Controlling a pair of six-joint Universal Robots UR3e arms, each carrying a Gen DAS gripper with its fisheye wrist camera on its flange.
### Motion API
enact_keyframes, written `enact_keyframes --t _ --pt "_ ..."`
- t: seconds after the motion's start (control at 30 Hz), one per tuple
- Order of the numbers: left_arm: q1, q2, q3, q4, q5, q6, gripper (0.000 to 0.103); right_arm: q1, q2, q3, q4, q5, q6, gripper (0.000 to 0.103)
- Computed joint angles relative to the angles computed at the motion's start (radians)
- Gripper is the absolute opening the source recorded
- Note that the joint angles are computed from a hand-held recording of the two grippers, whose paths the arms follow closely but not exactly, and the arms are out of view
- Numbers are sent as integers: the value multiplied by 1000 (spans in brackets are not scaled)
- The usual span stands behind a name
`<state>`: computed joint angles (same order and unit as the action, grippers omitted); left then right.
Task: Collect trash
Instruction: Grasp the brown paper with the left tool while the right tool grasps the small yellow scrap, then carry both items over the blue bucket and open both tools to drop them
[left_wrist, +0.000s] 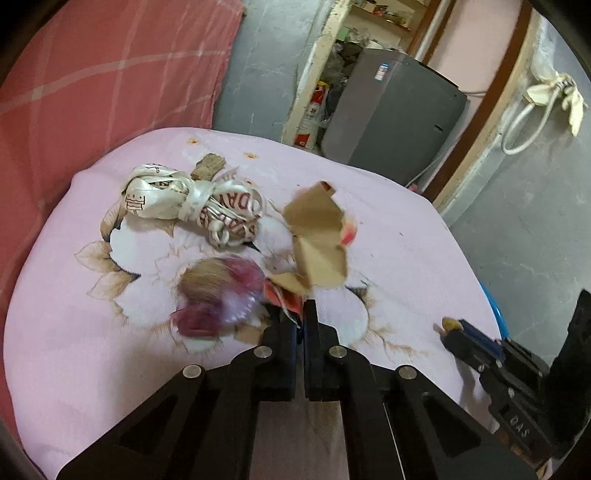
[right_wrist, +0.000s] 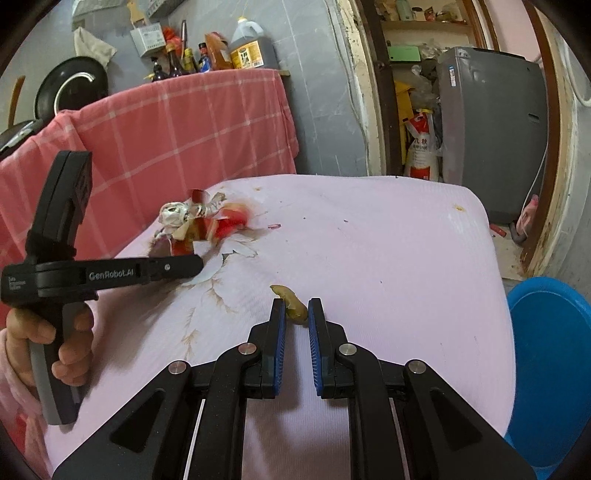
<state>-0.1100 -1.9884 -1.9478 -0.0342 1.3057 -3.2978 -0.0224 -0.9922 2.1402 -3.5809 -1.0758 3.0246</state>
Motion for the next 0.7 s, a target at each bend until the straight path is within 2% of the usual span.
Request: enact_keyframes --t 0.37,0.5,0.7 --pt "-38 76 -135 103 0 27 1 -47 -15 111 -151 57 8 10" --pt "-94 70 -139 165 51 26 1 -65 -19 158 -256 71 26 10" --pt "-186 36 -84 258 117 3 1 -110 -32 260 -497 62 70 10"
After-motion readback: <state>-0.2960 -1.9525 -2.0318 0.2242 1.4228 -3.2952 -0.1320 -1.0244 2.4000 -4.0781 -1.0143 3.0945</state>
